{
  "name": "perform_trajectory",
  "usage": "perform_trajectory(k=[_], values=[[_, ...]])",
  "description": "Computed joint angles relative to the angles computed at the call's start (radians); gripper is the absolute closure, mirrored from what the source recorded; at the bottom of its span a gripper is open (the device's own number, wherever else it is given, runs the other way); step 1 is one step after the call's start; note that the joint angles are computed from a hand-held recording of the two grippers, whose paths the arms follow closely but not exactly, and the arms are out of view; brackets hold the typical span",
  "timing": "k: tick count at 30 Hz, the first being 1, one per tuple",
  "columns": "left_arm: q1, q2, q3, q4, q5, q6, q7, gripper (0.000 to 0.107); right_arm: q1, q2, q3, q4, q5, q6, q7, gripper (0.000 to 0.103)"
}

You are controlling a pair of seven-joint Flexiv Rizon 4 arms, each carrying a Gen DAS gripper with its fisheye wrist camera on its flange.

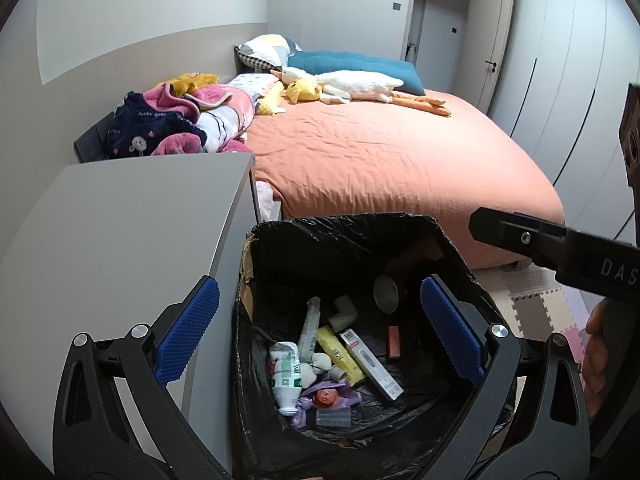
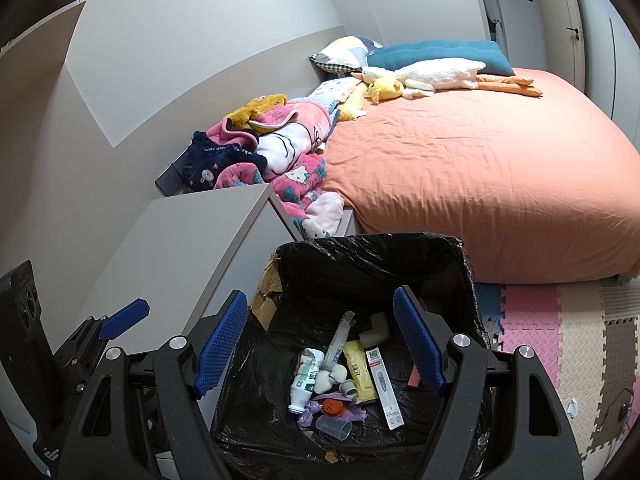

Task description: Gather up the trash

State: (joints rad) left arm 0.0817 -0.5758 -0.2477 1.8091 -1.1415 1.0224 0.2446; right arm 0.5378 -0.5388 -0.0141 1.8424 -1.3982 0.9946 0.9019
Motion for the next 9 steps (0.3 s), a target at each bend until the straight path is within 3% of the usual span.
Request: perform_trajectory(k=[9], values=[[-0.003,-0.002,0.001,0.0,0.025,0.015,-0.02,0.009,0.0,-0.004,-0.001,0.005,-0.006,0.006,0.011,0.027]])
